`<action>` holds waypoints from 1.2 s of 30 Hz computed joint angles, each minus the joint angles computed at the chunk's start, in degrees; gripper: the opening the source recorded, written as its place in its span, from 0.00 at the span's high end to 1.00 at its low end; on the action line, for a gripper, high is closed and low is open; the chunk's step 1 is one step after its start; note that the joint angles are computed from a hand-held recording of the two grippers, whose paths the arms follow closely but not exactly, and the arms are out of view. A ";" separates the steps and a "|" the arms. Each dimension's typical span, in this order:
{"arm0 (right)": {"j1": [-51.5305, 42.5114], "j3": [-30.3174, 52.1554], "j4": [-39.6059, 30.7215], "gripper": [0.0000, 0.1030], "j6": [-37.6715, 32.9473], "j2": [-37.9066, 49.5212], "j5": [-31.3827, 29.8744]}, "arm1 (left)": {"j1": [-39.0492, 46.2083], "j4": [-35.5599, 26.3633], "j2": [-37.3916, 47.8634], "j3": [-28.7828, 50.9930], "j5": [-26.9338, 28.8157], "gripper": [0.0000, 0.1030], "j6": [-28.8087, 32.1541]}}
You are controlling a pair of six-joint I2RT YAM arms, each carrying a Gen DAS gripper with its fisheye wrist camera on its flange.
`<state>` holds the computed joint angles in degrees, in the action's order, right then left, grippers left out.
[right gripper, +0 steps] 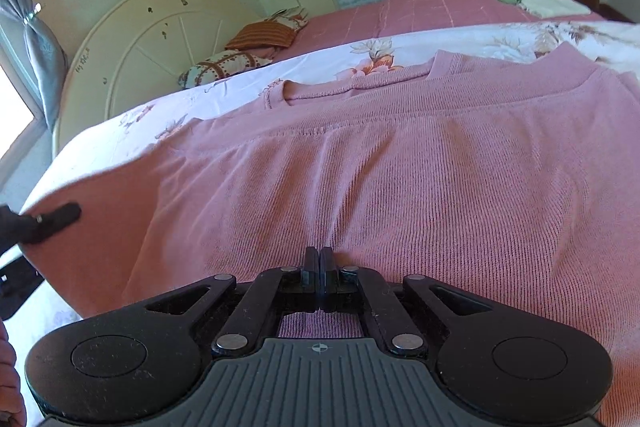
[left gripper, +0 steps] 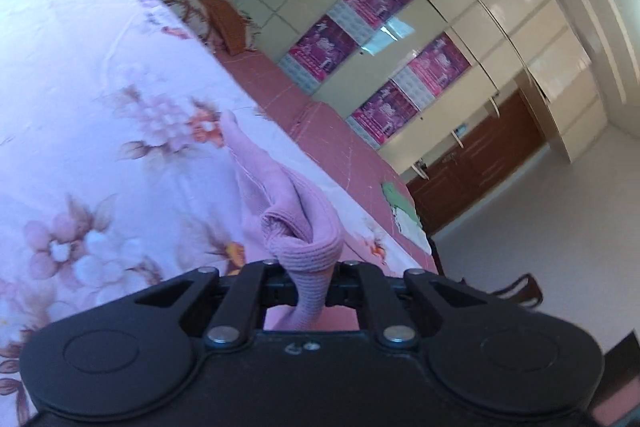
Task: Fold small clothes
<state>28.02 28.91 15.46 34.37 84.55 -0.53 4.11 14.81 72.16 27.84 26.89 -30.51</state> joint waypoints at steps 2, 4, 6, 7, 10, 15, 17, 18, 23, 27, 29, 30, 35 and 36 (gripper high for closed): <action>-2.54 -3.56 1.57 1.00 2.24 -5.06 0.06 | -7.73 -4.97 -1.99 3.36 -5.75 0.94 2.26; -7.97 -8.81 3.12 1.00 3.70 -12.48 -2.21 | -17.07 -8.70 -1.76 6.88 -12.39 0.94 4.18; -16.26 -12.27 0.04 1.00 2.22 -20.34 -7.94 | -26.76 -9.65 0.89 9.98 -18.44 0.94 4.90; -20.83 -13.41 -2.08 1.00 0.69 -23.84 -11.26 | -30.84 -9.43 2.80 11.26 -20.64 0.94 4.88; -39.57 -14.39 -12.38 1.00 -6.45 -33.55 -23.35 | -41.88 -8.41 11.77 16.20 -25.62 0.94 3.87; -68.69 -10.11 -25.75 1.00 -22.12 -31.83 -42.85 | -52.15 -12.29 30.61 27.94 -23.69 0.81 2.77; -75.50 -7.62 -30.59 1.00 -28.44 -27.52 -48.43 | -54.82 -11.38 29.38 27.24 -28.15 0.62 3.07; -77.90 -6.10 -33.52 0.96 -31.20 -25.79 -50.67 | -54.51 -10.90 27.09 25.85 -26.43 0.40 3.23; -82.28 -2.92 -42.28 0.39 -39.81 -23.88 -60.92 | -48.99 -8.29 12.61 15.52 -28.71 0.40 2.99; -72.92 -3.06 -39.55 0.39 -35.51 -23.85 -59.57 | -41.25 -11.98 13.98 16.32 -32.61 0.40 2.21; -66.92 -4.35 -34.83 0.39 -31.24 -24.07 -55.70 | -37.45 -11.90 14.90 15.96 -31.74 0.41 1.21; -64.74 -4.70 -32.87 0.39 -30.00 -23.57 -54.00 | -35.79 -11.62 15.08 15.75 -30.66 0.41 0.94; -56.93 -2.19 -27.23 0.64 -28.72 -14.31 -47.99 | -32.21 -11.57 18.30 16.70 -27.36 0.39 2.36; -55.25 -1.35 -26.06 0.64 -28.56 -12.11 -46.43 | -32.21 -12.34 18.73 16.89 -27.80 0.37 2.99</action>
